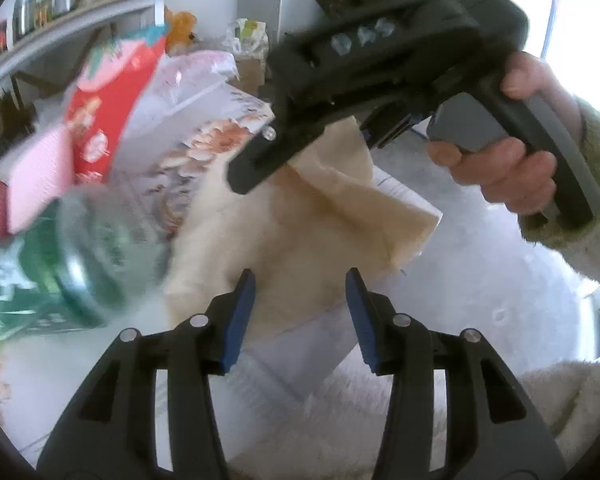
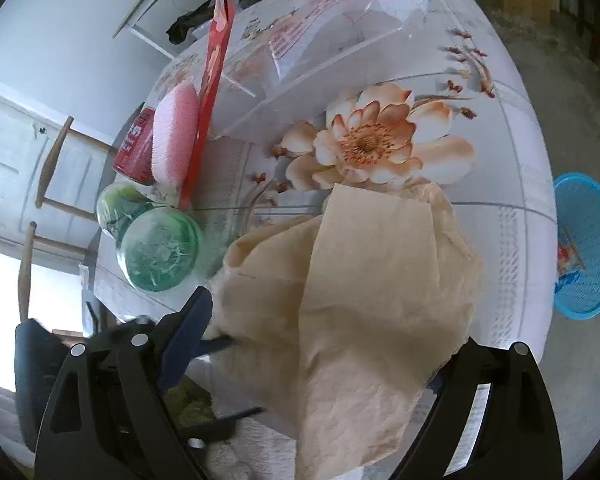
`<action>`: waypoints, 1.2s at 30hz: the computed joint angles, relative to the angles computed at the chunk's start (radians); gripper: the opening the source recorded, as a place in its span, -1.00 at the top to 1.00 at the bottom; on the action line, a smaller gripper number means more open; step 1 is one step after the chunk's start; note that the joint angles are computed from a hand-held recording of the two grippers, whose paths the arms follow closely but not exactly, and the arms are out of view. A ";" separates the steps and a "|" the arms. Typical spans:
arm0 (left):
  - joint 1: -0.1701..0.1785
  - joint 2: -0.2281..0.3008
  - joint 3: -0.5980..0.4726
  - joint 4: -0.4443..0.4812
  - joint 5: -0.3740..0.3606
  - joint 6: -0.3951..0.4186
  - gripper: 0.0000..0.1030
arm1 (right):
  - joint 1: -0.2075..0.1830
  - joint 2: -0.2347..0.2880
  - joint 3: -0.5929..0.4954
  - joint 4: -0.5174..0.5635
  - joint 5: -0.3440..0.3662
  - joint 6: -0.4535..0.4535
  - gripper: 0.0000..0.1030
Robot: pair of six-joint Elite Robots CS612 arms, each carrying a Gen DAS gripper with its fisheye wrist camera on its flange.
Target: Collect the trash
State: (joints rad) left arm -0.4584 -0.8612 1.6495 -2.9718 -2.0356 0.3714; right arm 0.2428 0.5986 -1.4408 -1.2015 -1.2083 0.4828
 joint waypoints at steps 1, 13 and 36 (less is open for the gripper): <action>-0.004 0.007 -0.003 -0.022 -0.002 -0.007 0.14 | 0.002 -0.003 0.005 -0.002 0.004 0.001 -0.68; -0.038 0.037 -0.011 -0.127 -0.062 0.069 0.13 | 0.023 -0.035 0.042 0.043 -0.093 -0.053 -0.01; 0.087 0.065 -0.231 -0.026 0.180 -0.314 -0.35 | 0.070 0.020 -0.037 -0.032 -0.339 -0.057 0.85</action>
State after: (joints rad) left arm -0.3717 -0.7965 1.4189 -2.9981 -1.8559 0.0573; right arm 0.3128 0.6191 -1.4774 -1.2338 -1.5476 0.4255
